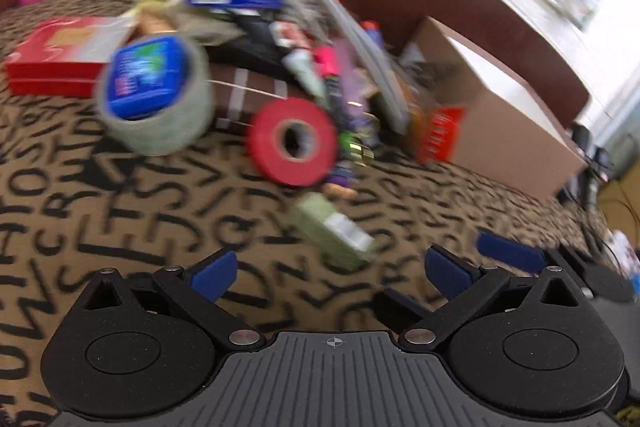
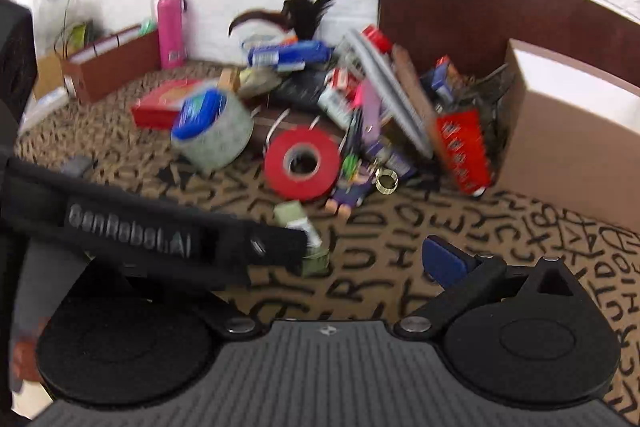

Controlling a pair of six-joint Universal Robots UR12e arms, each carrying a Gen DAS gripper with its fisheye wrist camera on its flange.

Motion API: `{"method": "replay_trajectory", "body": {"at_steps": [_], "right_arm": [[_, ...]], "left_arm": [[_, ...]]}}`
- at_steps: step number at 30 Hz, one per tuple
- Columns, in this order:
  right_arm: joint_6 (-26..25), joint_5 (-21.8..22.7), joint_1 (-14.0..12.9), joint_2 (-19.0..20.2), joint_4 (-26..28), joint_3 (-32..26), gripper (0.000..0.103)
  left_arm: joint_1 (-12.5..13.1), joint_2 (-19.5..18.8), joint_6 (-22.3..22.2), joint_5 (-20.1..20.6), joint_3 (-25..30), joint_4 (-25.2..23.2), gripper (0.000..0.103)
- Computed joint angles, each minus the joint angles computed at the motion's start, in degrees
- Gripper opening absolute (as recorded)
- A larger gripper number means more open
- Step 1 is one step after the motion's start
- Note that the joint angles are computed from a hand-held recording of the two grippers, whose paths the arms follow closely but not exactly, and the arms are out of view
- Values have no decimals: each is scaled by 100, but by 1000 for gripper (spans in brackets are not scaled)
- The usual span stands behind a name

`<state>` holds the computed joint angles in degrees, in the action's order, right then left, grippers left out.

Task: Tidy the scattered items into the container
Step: 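Withdraw both tools from the box back toward the clutter, then grasp the small green box with the right gripper while the left gripper grasps the red tape roll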

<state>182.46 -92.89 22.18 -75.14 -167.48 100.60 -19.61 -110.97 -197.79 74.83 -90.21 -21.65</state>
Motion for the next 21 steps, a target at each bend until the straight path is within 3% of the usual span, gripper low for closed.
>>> {"method": "replay_trajectory", "body": {"at_steps": [6, 10, 14, 21], "right_arm": [[71, -296, 76, 111, -68, -73, 97], [156, -352, 79, 198, -37, -175, 83], [269, -86, 14, 260, 216, -265, 70], [390, 233, -58, 367, 444, -378, 52]], "left_arm": [[35, -151, 88, 207, 115, 375, 102], [17, -347, -85, 489, 315, 513, 89], [38, -539, -95, 428, 535, 439, 78], [20, -775, -296, 729, 822, 261, 60]]}}
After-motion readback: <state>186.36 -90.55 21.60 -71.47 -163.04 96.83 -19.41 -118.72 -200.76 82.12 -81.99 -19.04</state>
